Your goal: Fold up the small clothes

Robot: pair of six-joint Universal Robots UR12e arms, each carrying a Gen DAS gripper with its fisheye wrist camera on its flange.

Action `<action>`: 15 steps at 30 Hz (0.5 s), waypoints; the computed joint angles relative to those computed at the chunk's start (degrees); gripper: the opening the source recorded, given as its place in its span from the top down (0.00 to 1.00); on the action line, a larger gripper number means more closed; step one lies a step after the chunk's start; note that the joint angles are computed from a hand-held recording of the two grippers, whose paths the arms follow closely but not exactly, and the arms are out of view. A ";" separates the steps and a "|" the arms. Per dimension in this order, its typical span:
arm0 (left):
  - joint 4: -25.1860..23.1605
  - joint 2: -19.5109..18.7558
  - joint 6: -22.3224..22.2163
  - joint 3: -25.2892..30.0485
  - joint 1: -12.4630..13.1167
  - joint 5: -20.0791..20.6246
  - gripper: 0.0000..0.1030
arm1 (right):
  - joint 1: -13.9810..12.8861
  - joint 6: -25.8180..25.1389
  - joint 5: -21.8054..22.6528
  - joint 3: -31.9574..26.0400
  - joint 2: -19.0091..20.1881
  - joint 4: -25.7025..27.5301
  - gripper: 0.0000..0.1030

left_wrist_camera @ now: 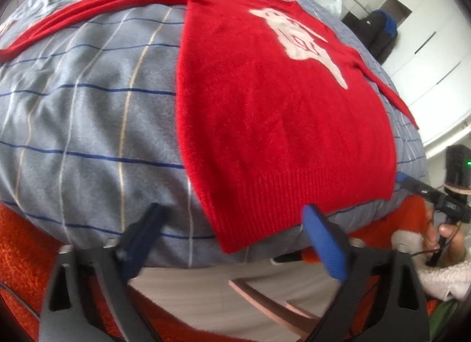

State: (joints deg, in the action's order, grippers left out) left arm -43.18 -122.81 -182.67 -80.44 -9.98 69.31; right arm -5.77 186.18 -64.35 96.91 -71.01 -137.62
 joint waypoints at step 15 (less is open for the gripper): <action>-9.99 -0.40 5.21 1.79 -0.47 -0.61 0.98 | -0.75 -5.19 2.44 -0.29 -1.50 9.22 0.97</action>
State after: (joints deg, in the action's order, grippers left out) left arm -53.17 -123.20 -177.46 -78.65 -10.44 68.70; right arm -6.52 180.98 -61.91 96.62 -72.51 -128.40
